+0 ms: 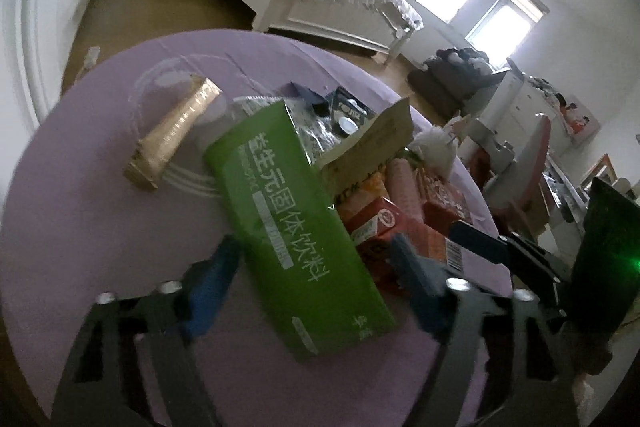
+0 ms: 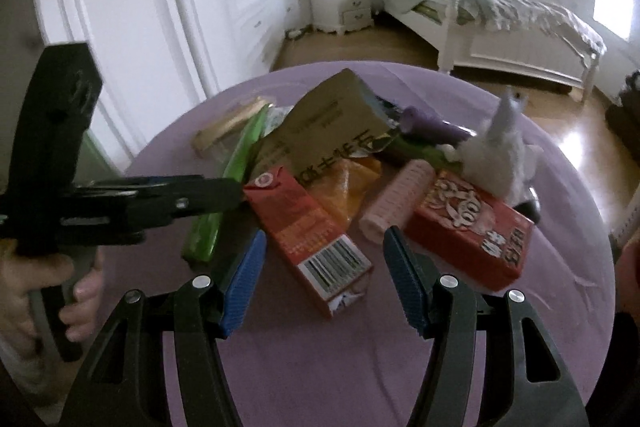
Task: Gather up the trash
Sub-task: 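Grasp the green drink pouch with left gripper while right gripper grasps red juice box, then carry both items to the black bin and open both grippers over it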
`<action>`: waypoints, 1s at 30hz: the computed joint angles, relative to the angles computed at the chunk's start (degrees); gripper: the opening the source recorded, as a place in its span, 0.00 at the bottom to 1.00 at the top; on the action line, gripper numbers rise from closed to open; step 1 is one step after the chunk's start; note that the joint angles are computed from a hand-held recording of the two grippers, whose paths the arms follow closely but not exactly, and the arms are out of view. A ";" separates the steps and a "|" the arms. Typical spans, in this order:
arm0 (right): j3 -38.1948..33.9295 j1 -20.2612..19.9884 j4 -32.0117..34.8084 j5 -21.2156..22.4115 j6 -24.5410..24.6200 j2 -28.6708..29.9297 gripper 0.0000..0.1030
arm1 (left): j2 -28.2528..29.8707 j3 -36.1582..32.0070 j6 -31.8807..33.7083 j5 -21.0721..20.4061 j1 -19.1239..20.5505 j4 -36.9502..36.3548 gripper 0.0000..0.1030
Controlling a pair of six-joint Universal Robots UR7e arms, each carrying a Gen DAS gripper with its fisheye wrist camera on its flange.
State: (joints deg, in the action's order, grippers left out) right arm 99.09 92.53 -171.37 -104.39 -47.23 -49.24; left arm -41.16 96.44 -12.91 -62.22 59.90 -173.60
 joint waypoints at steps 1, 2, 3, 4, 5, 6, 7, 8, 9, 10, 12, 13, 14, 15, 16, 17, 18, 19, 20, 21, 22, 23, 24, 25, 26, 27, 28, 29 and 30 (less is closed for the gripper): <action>-0.34 0.10 0.18 -0.43 -0.19 0.54 0.53 | 0.08 -0.08 0.20 0.04 0.15 0.16 0.64; -0.49 0.17 0.62 -0.77 -0.33 0.86 0.47 | 0.25 -0.25 0.48 0.16 0.27 0.42 0.64; -0.29 0.12 0.70 -0.89 -0.37 0.78 0.44 | 0.27 -0.35 0.92 -0.04 0.51 0.46 0.61; -0.32 0.18 0.30 -0.74 -0.21 1.22 0.41 | 0.17 -0.24 1.15 -0.28 0.75 0.29 0.57; -0.41 0.17 0.13 -0.43 -0.05 1.44 0.40 | 0.14 -0.12 1.15 -0.37 0.87 0.13 0.55; -0.09 0.07 -0.04 0.13 0.21 1.36 0.39 | -0.04 0.23 1.20 -0.34 1.10 -0.35 0.50; 0.49 -0.10 -0.02 0.95 0.78 1.02 0.38 | -0.24 0.48 1.11 -0.19 1.23 -0.55 0.44; 1.18 -0.41 -0.04 1.88 1.36 0.56 0.38 | -0.39 0.75 0.76 -0.22 1.28 -0.75 0.41; 1.86 -0.78 0.40 3.24 2.43 -0.17 0.37 | -0.76 1.22 0.36 -0.55 1.48 -1.05 0.35; 2.34 -1.04 0.89 4.20 3.17 -0.81 0.37 | -1.17 1.67 -0.28 -1.23 1.83 -1.36 0.32; 3.62 -1.86 1.91 7.01 5.24 -2.55 0.36 | -1.72 2.70 -0.77 -1.34 1.94 -2.94 0.30; 4.02 -2.15 2.42 7.89 5.88 -3.30 0.35 | -2.24 3.76 -0.48 -0.96 1.70 -4.63 0.30; 4.66 -2.62 2.93 9.27 6.84 -4.27 0.35 | -2.67 4.78 0.15 0.03 1.18 -6.16 0.30; 5.26 -3.13 3.45 10.68 7.76 -5.26 0.35 | -2.84 5.18 0.52 1.04 0.66 -6.77 0.29; 5.92 -3.54 3.91 11.67 8.41 -6.36 0.34 | -3.27 5.98 1.02 1.79 0.04 -7.67 0.29; 6.30 -3.99 4.40 12.78 9.32 -7.26 0.34 | -3.60 6.69 1.35 1.95 -0.55 -8.48 0.29; 6.15 -4.19 4.94 13.44 9.94 -7.73 0.34 | -3.74 7.08 1.54 2.22 -1.06 -8.89 0.29; 6.69 -4.72 4.99 14.57 10.75 -8.74 0.34 | -3.96 7.61 1.96 2.94 -1.86 -9.29 0.29; 7.13 -5.04 4.91 15.19 11.21 -9.42 0.34 | -4.12 8.04 2.38 3.52 -2.64 -9.64 0.29; 7.55 -5.42 4.92 15.83 11.73 -10.21 0.34 | -4.00 8.15 2.66 3.74 -3.17 -10.04 0.29; 7.95 -5.82 5.03 16.36 12.06 -10.88 0.34 | -4.04 8.37 2.97 3.99 -3.87 -10.33 0.29; 8.37 -6.17 5.09 16.85 12.45 -11.52 0.34 | -3.90 8.29 3.42 4.30 -4.59 -10.26 0.29; 8.69 -6.38 5.10 17.22 12.83 -12.06 0.34 | -3.62 7.96 3.84 4.53 -5.11 -10.05 0.29; 9.04 -6.80 5.24 17.73 13.02 -12.89 0.34 | -3.48 7.92 4.36 4.69 -5.67 -9.99 0.29; 9.48 -7.19 5.08 18.18 13.28 -13.70 0.34 | -3.19 7.49 5.01 4.64 -6.41 -9.46 0.29; 10.20 -7.34 4.28 18.44 13.64 -14.08 0.34 | -2.73 6.76 5.55 4.56 -6.92 -8.82 0.29; 10.77 -8.10 4.20 19.34 14.06 -15.30 0.34 | -2.33 6.21 6.19 4.57 -7.51 -8.37 0.29; 11.41 -8.84 3.88 20.12 14.34 -16.32 0.34 | -1.78 5.47 6.99 4.44 -8.12 -7.83 0.29; 11.83 -9.51 3.52 20.78 14.77 -17.20 0.34 | -1.22 4.74 7.66 4.27 -8.65 -7.33 0.29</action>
State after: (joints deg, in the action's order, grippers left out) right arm 110.92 83.02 -167.85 -83.61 -32.46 -66.44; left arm -42.38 101.18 -5.25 -57.95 51.25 -180.94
